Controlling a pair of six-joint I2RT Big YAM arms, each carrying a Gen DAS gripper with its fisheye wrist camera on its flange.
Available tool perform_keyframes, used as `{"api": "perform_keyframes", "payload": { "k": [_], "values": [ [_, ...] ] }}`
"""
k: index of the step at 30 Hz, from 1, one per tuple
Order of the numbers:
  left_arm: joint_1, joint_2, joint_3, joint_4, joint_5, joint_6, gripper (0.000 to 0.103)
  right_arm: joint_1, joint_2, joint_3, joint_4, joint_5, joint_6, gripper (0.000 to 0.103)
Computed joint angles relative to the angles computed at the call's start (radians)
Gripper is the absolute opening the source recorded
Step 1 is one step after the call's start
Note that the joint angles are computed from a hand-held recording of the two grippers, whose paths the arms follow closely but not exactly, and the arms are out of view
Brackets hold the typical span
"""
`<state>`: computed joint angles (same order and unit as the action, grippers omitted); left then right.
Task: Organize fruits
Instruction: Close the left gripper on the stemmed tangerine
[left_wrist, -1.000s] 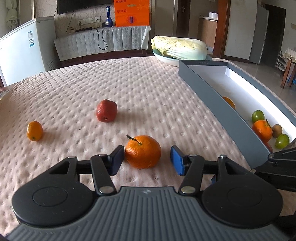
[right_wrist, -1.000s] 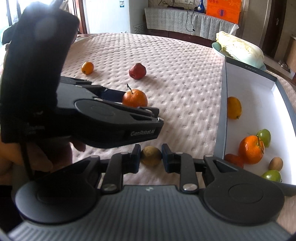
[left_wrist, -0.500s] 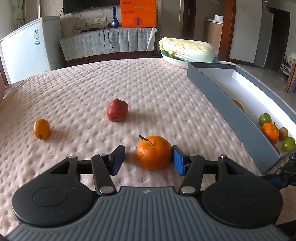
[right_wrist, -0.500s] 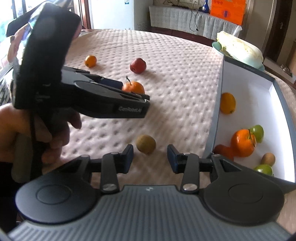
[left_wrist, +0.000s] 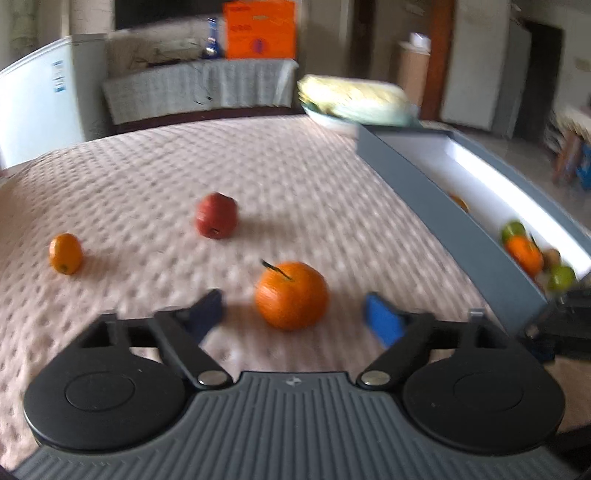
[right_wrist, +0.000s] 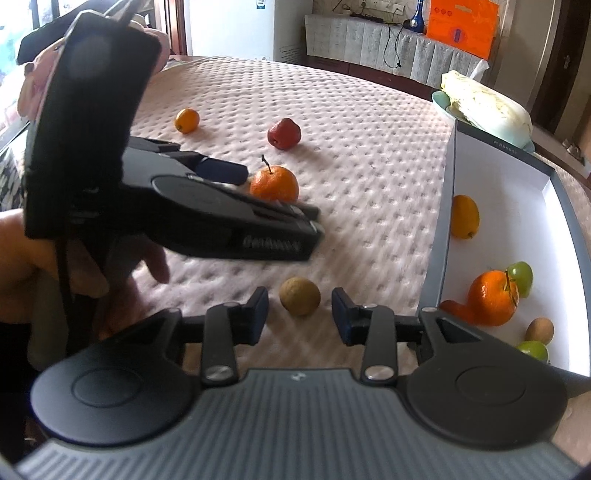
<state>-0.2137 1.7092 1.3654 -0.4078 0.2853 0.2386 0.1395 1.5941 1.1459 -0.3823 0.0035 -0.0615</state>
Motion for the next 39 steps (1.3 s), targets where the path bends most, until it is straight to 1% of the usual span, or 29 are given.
{"api": "perform_keyframes", "payload": {
  "k": [1,2,4,7,8,9,10,12,13,14,15,18,21,24,28,33,39],
  "values": [
    [-0.005,0.002,0.005,-0.016,-0.016,0.009,0.103,0.000,-0.001,-0.001,0.000,-0.002,-0.001,0.037],
    [-0.004,0.003,0.006,-0.015,-0.011,0.000,0.103,-0.001,0.000,0.000,-0.001,-0.004,0.000,0.036],
    [-0.003,0.006,0.011,-0.021,-0.009,0.008,0.103,-0.002,0.002,0.003,-0.003,-0.008,0.003,0.033],
    [0.001,0.004,0.014,-0.032,-0.015,0.007,0.103,-0.001,0.003,0.004,-0.003,-0.008,0.004,0.033],
    [0.002,0.001,0.012,-0.031,-0.018,0.005,0.098,-0.001,0.003,0.003,-0.004,-0.008,0.006,0.033],
    [0.005,-0.002,0.008,-0.028,-0.015,0.007,0.089,-0.001,0.003,0.003,-0.003,-0.008,0.006,0.033],
    [0.009,-0.007,0.003,-0.023,-0.003,0.014,0.083,-0.001,0.003,0.003,-0.002,-0.009,0.004,0.033],
    [0.014,-0.015,-0.009,-0.007,0.023,0.040,0.063,-0.001,0.003,0.004,-0.004,-0.010,0.004,0.032],
    [0.016,-0.019,-0.013,-0.002,0.036,0.050,0.056,-0.001,0.004,0.005,-0.005,-0.011,0.004,0.031],
    [0.016,-0.022,-0.016,0.001,0.037,0.051,0.043,-0.001,0.005,0.006,-0.006,-0.012,0.005,0.030],
    [0.018,-0.023,-0.016,0.001,0.038,0.049,0.043,0.000,0.005,0.008,-0.006,-0.008,0.005,0.028],
    [0.026,-0.015,0.001,-0.023,0.061,0.037,0.041,0.003,0.005,0.010,-0.007,-0.001,0.002,0.028],
    [0.026,-0.015,0.007,-0.037,0.065,0.036,0.041,0.003,0.003,0.010,-0.005,0.002,0.002,0.027],
    [0.020,-0.022,0.001,-0.030,0.046,0.038,0.041,0.000,-0.005,0.003,0.016,0.005,0.018,0.027],
    [0.019,-0.028,-0.001,-0.023,0.048,0.017,0.040,-0.004,-0.019,-0.008,0.049,0.013,0.045,0.027],
    [0.022,-0.033,-0.004,-0.012,0.046,0.002,0.040,-0.008,-0.026,-0.015,0.058,0.018,0.056,0.027],
    [0.027,-0.034,-0.002,-0.011,0.044,-0.011,0.040,-0.014,-0.041,-0.032,0.098,0.017,0.073,0.027]
  ]
}}
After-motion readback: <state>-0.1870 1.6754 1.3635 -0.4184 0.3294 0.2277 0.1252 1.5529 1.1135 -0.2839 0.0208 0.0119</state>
